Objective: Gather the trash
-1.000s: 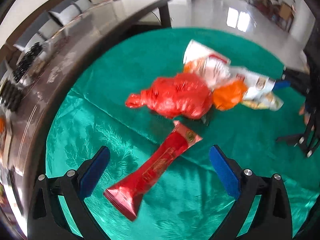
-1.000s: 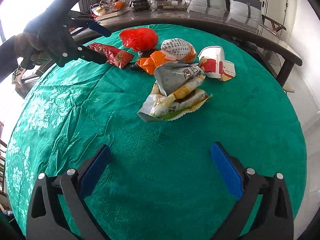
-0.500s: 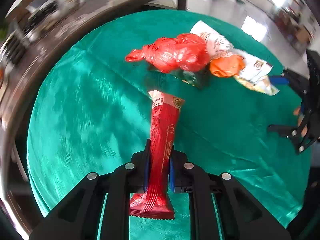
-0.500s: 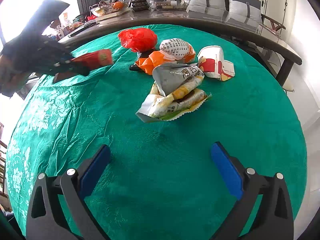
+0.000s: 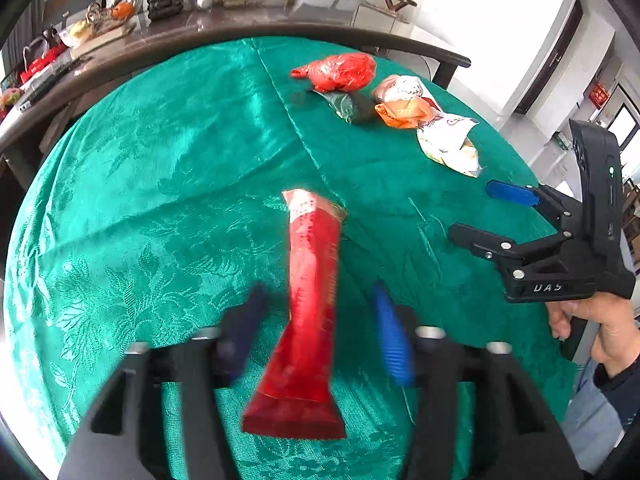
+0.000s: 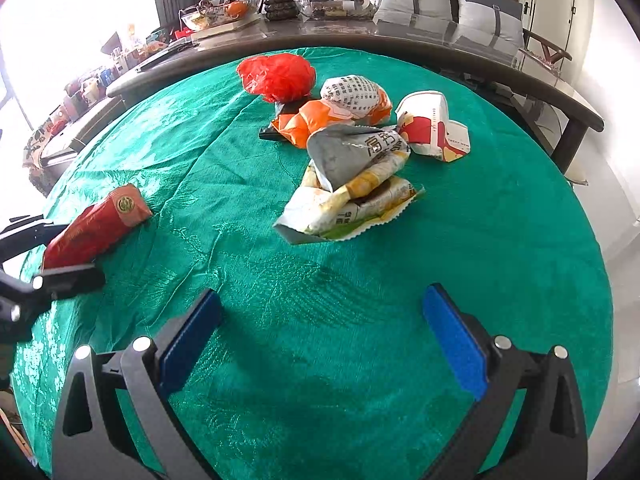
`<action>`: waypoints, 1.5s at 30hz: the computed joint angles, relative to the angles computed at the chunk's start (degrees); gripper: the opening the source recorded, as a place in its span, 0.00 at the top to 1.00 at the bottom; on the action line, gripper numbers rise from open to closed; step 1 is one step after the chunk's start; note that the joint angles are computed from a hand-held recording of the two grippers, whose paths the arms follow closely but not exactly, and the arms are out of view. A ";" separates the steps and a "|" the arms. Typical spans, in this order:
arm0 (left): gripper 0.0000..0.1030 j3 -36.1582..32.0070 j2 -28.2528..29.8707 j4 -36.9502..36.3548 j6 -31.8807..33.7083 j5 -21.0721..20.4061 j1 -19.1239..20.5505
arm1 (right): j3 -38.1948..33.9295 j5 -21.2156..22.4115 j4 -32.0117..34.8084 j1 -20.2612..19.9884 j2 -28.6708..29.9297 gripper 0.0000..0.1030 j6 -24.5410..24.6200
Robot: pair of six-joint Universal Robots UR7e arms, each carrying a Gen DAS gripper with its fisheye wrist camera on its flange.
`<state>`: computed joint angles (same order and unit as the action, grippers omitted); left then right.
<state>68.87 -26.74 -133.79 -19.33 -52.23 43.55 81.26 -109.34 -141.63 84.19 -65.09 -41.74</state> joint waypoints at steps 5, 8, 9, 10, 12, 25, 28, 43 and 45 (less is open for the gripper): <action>0.11 0.50 1.66 -1.20 2.49 6.80 -1.16 | -2.02 10.51 5.79 -3.13 -1.58 0.05 4.73; 0.07 1.72 1.49 -3.46 3.32 7.80 -1.14 | -3.85 12.35 8.98 -3.71 -1.63 0.05 7.11; 0.06 1.57 1.55 -3.58 2.97 7.66 -1.00 | -4.74 12.62 9.76 -3.53 -1.36 0.05 7.97; 0.06 2.00 1.18 -3.55 2.73 7.62 -0.98 | -5.73 13.03 10.19 -3.25 -0.94 0.05 8.77; 0.04 1.44 1.55 -2.73 2.52 8.16 -1.04 | -8.28 12.56 9.94 -2.22 0.68 0.05 10.01; 0.04 2.12 1.02 -2.86 2.25 8.10 -1.06 | -13.15 3.74 7.99 0.01 6.84 0.50 7.58; 0.04 2.12 1.03 -2.87 2.25 8.10 -1.05 | -8.89 5.81 9.17 -0.32 3.15 0.51 3.08; 0.04 4.49 -0.82 -5.32 2.16 5.47 -0.78 | 4.20 6.86 8.86 -2.41 -8.68 0.36 -4.68; 0.04 5.83 -2.05 -5.11 1.84 4.56 -0.87 | 4.35 6.86 9.11 -2.28 -9.62 0.32 -4.62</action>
<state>74.69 -28.79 -138.90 -17.48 -47.68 42.68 85.61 -102.48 -132.52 81.91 -74.71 -46.36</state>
